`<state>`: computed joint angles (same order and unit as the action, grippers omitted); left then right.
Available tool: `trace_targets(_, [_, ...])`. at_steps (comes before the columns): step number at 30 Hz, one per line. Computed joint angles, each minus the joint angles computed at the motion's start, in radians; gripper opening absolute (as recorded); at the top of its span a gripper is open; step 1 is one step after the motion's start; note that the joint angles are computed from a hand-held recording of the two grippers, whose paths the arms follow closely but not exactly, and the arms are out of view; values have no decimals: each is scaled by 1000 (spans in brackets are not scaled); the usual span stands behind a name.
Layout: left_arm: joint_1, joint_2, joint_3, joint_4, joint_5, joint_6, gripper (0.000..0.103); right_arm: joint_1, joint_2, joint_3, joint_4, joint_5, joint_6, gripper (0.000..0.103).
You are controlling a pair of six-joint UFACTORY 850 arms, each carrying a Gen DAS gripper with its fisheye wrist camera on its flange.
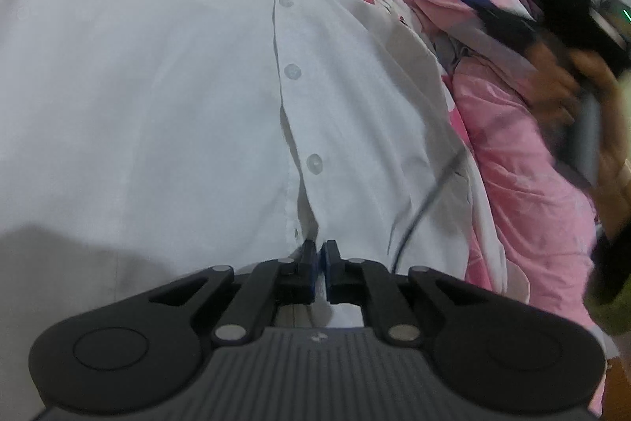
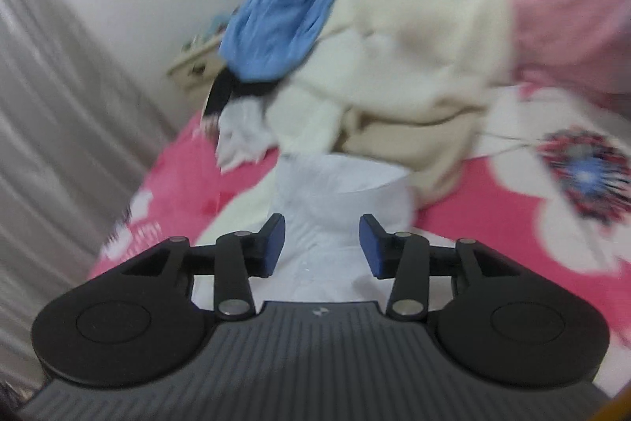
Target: Fold clothes
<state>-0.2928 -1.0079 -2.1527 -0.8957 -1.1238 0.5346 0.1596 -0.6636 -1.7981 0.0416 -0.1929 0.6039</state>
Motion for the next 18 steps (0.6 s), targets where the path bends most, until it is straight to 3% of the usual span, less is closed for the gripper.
trace_targets(2, [2, -14, -31, 5, -22, -18, 13, -3, 101, 122, -74, 19, 93, 41])
trace_targets(6, [15, -51, -104, 0, -76, -94, 28, 16, 309, 328, -148, -32, 143, 41])
trace_targets(9, [22, -42, -104, -2, -70, -116, 40, 41, 422, 431, 52, -68, -72, 43])
trace_targets(12, [25, -2, -74, 44, -40, -72, 41, 90, 477, 492, 162, -132, -207, 43])
trace_targets(15, [45, 56, 1, 43, -77, 53, 42, 159, 482, 523, 123, -185, -217, 43])
trace_targets(18, [60, 124, 97, 54, -135, 195, 42, 200, 480, 560, 237, -199, -338, 40])
